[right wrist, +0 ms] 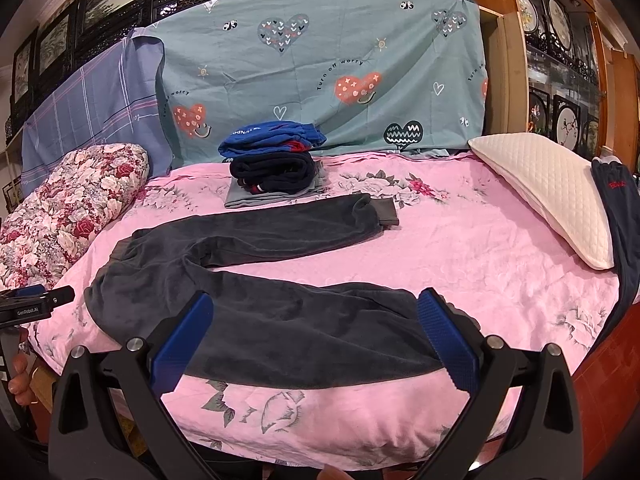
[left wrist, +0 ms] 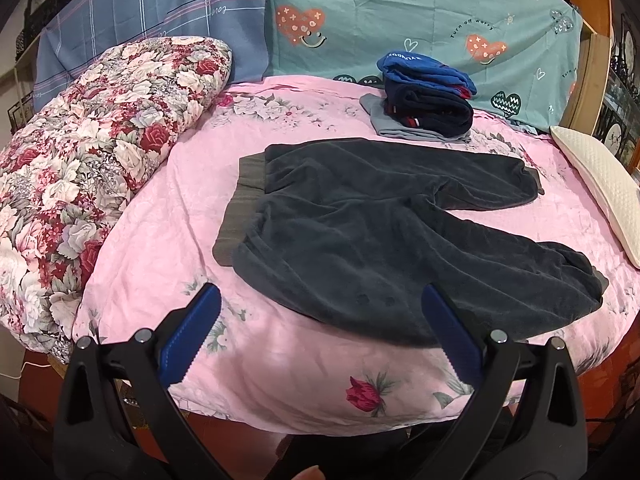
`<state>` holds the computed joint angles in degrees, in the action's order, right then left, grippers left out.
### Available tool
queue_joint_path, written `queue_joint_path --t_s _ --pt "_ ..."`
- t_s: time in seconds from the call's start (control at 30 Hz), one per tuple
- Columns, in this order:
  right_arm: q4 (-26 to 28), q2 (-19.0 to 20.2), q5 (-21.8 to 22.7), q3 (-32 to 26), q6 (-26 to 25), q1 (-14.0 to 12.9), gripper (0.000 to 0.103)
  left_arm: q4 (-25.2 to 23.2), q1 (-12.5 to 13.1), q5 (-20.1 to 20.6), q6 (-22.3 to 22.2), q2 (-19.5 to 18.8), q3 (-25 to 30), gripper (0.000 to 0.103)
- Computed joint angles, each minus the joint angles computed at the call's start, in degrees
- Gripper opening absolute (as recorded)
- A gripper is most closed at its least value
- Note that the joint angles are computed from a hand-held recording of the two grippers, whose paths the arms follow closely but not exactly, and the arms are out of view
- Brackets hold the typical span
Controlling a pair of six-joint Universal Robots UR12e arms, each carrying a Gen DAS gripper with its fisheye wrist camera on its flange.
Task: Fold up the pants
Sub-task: 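Move both grippers toward the waistband of the dark grey pants, then grasp the waistband edge with the left gripper while the right gripper grasps the waistband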
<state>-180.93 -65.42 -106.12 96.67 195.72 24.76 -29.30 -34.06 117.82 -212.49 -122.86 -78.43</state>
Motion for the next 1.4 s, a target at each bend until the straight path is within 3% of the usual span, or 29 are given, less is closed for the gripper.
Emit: queue_joint_path --t_s 0.6,0.73,1.2,1.27,1.4 --pt "1.0 1.3 0.2 -1.1 -1.4 0.0 0.102 -1.3 0.6 2.3 0.1 -1.0 0.2 0.101" --pt "3.8 2.1 0.5 -2.3 -1.2 -0.1 0.102 -2.8 1.5 0.8 -2.1 -1.1 0.0 0.101" --pt "4.6 3.2 0.2 -3.8 -2.0 0.4 0.102 -2.2 1.9 0.7 -0.8 -1.4 -0.1 0.101" --pt "4.7 3.5 1.1 -4.2 -3.1 0.3 0.102 -2.0 2.2 0.8 0.0 -1.5 0.1 0.101" --pt "5.6 4.6 7.3 -7.6 -9.1 -0.8 0.102 -3.5 3.8 1.5 3.6 -2.5 2.6 0.101"
